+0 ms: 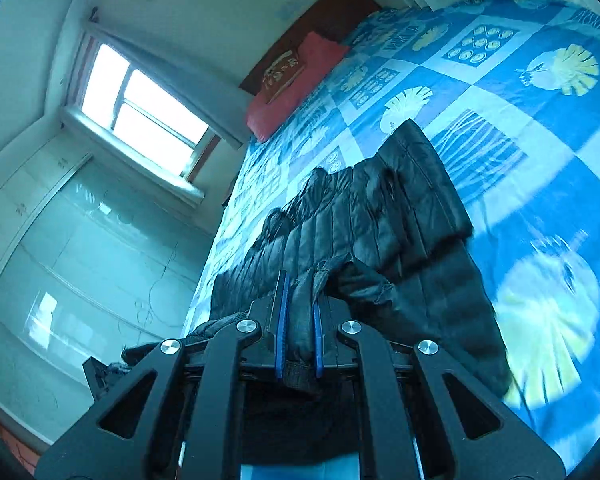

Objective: Fold large clothes
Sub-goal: 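Lift the hem with both tools and fold it toward the collar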

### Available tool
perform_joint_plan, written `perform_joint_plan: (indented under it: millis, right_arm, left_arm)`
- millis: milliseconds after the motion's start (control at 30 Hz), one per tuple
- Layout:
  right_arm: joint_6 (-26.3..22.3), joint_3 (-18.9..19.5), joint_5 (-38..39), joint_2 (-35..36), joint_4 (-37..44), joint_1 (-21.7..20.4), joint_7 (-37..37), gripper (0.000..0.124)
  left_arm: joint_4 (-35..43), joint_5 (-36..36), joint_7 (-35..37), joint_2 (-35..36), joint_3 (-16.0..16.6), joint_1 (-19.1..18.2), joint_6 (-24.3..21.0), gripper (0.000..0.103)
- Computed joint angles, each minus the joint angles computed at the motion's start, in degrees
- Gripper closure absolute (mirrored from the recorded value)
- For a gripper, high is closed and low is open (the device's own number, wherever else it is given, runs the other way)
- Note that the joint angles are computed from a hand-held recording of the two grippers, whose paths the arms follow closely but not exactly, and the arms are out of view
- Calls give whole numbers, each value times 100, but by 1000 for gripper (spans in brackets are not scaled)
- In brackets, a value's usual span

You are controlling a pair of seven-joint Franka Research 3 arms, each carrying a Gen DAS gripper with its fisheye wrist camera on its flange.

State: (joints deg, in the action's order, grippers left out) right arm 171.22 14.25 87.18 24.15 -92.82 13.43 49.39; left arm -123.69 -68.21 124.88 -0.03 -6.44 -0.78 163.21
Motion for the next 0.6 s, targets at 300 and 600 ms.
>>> perform_joint_plan:
  millis: [300,600]
  right_arm:
    - [-719,-1232,-3485,1630,1431,717,3869,109]
    - [-28,-228,-3707,1403,927,6,3507,68]
  left_arm:
    - [1134,2197,-1732,1617,-110,178,-68,88]
    - [968,1606,-1439,1351,-883,1022,-268,66]
